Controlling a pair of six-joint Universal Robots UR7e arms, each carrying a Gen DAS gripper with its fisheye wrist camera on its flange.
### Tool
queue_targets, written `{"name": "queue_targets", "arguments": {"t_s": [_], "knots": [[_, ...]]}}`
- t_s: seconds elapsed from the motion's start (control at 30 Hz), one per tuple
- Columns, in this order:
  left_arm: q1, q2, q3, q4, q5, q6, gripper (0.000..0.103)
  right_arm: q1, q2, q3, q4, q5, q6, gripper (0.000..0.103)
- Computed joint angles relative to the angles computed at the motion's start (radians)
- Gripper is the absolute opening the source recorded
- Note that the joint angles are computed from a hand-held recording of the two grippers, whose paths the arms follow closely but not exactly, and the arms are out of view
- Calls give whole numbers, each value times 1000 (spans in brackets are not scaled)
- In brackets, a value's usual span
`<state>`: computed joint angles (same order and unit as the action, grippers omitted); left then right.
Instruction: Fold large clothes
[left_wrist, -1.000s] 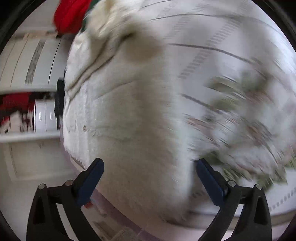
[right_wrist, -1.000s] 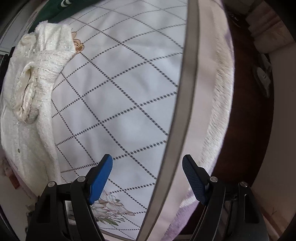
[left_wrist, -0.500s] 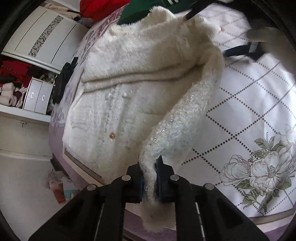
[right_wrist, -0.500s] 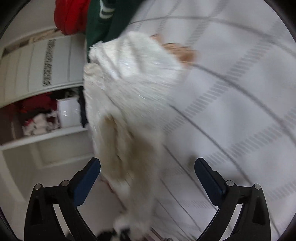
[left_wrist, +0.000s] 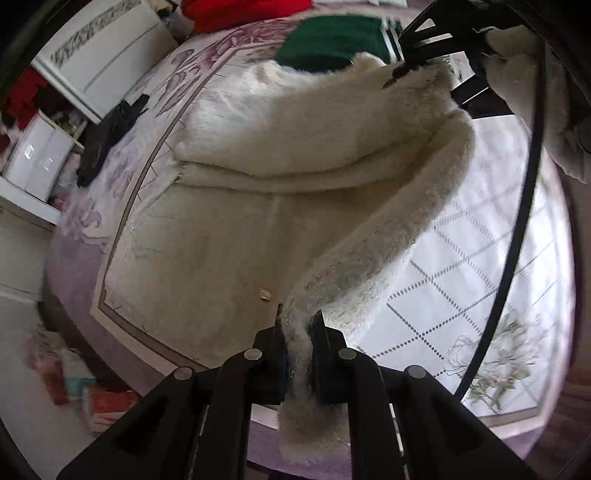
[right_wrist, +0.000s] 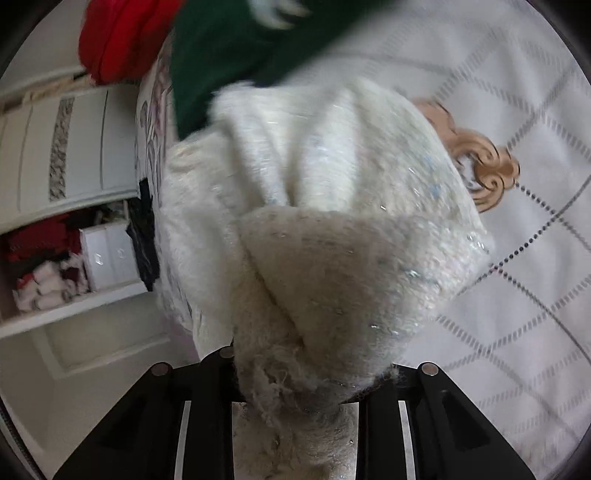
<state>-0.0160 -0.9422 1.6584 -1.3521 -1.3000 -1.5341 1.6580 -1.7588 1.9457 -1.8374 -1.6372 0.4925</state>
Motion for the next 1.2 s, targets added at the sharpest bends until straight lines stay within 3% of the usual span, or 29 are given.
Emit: {"name": "queue_targets", "arguments": {"t_s": [0.03, 0.17, 0.27, 0.43, 0.53, 0.63, 0.67, 0.7, 0.73, 0.77, 0.83, 0.9, 1.0, 1.1, 1.13, 1.2], "knots": [[6, -66, 29, -5, 8, -17, 7, 86, 56, -59, 30, -53, 56, 27], [43, -269, 115, 32, 25, -98, 7, 289, 303, -285, 122, -137, 191, 27], [88, -426, 200, 77, 44, -188, 8, 382, 502, -452, 186, -188, 219, 27], [196, -628, 345, 136, 81, -251, 14, 440, 803, -654, 226, -227, 285, 27], [321, -760, 475, 46, 72, -193, 14, 431, 949, -721, 266, -261, 326, 31], [384, -894, 543, -58, 85, -187, 18, 418, 1022, -761, 277, -232, 376, 59], [381, -945, 555, -72, 100, -211, 20, 417, 1023, -758, 239, -194, 369, 77], [370, -966, 551, -53, 115, -235, 22, 422, 1019, -755, 200, -154, 355, 88], [346, -992, 542, -17, 139, -279, 30, 420, 1009, -738, 161, -122, 331, 89], [331, -1011, 539, 1, 148, -309, 48, 418, 989, -724, 137, -84, 312, 89], [303, -1052, 534, 41, 165, -390, 69, 406, 923, -653, 48, -4, 306, 89], [301, -1072, 541, 46, 177, -415, 70, 401, 860, -595, -11, 5, 325, 89], [357, -1039, 555, -13, 159, -314, 70, 415, 803, -564, -24, -87, 338, 89], [413, -969, 572, -108, 156, -174, 70, 400, 803, -536, -81, -88, 330, 86], [437, -948, 576, -136, 147, -119, 68, 401, 813, -533, -102, -112, 325, 82], [456, -924, 578, -155, 149, -69, 33, 408, 853, -557, -81, -213, 307, 32]]}}
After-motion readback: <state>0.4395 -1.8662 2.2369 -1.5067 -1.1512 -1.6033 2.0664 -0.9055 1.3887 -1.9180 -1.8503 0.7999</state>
